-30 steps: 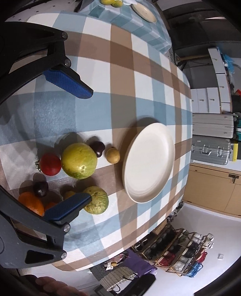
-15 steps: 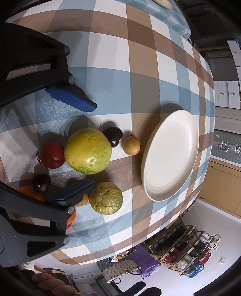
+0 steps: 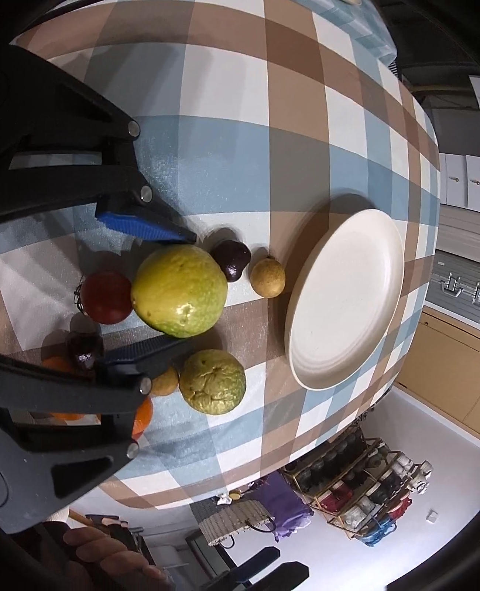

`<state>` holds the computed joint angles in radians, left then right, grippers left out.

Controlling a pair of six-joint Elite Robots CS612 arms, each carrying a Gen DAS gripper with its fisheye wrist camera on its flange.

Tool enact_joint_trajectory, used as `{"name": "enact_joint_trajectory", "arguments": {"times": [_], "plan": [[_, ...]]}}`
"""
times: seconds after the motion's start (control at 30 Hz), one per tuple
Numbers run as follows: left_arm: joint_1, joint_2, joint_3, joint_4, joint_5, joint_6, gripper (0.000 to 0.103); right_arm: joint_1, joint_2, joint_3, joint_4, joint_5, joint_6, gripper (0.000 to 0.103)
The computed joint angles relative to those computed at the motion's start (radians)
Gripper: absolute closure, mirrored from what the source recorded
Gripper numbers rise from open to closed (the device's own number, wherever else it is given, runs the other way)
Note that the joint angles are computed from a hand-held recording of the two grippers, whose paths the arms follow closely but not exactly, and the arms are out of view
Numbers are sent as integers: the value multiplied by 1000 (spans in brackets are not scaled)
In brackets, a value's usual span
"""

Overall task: Organize fruits
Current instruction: 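Move the left tool down onto the large yellow-green pomelo and close, then lift the pomelo with the left tool while the right tool grasps the green bumpy citrus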

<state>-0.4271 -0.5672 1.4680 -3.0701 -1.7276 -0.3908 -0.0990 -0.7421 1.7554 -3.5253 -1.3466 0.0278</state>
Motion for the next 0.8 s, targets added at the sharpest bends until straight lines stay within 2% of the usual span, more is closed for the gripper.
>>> {"name": "enact_joint_trajectory", "arguments": {"times": [0.17, 0.47, 0.67, 0.8], "plan": [[6, 3, -3, -7, -29, -24, 57, 0, 1, -3, 5, 2, -3, 0], [11, -5, 12, -58, -37, -46, 57, -1, 0, -2, 16, 8, 2, 0], [24, -18, 36, -147, -53, -88, 57, -10, -2, -5, 50, 36, 20, 0], [31, -27, 45, -176, -67, -103, 57, -15, 0, -15, 95, 54, 40, 0]]}}
